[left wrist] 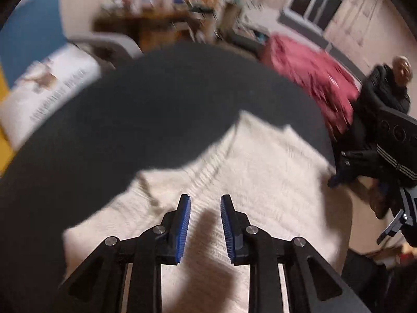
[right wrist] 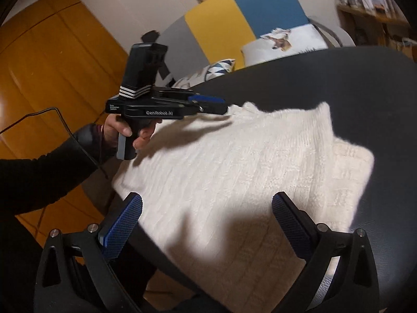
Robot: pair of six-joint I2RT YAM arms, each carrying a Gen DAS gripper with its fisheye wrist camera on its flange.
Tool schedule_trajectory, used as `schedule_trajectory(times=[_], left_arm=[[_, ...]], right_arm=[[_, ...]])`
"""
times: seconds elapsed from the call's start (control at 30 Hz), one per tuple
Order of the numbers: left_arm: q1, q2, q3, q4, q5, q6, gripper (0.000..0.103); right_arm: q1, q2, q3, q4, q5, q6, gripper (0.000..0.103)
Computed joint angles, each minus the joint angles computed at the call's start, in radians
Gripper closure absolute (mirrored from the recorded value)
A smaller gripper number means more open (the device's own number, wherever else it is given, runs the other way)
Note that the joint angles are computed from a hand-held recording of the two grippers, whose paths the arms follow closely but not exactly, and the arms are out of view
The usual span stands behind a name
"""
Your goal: Fold clothes
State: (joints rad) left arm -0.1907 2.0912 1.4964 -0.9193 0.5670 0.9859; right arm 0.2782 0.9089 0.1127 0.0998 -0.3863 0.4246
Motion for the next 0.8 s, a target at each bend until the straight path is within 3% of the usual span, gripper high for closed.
schedule_trajectory(times=[0.07, 0.23, 0.4, 0.43, 0.53, 0.67, 0.8], left_arm=[[-0.007, 0.101, 0.112, -0.12, -0.021, 0.051, 0.08], [0.004, 0.205, 0.24, -0.208, 0.021, 0.072, 0.079], [-0.016, 0.165, 0.165, -0.171, -0.001, 0.129, 0.079], [-0.019, 0.156, 0.148, -0.162, -0.005, 0.139, 0.08], [-0.01, 0.067, 0.006, -0.03, 0.004, 0.107, 0.097], [0.03, -0.052, -0.146, 0.126, 0.047, 0.022, 0.1], [0.055, -0.112, -0.18, 0.208, 0.135, -0.093, 0.1]], right_arm=[[0.041, 0.103, -0.008, 0.096, 0.027, 0.04, 0.001], [0.097, 0.056, -0.009, 0.034, 0.047, 0.052, 0.001], [0.137, 0.004, -0.001, -0.011, 0.066, 0.057, 0.001], [0.148, -0.037, 0.007, -0.071, 0.078, 0.058, 0.001], [0.176, 0.035, 0.015, -0.027, 0.126, 0.087, 0.001], [0.275, 0.123, 0.055, -0.025, 0.304, 0.119, 0.001], [0.365, 0.174, 0.137, -0.123, 0.535, 0.146, 0.001]])
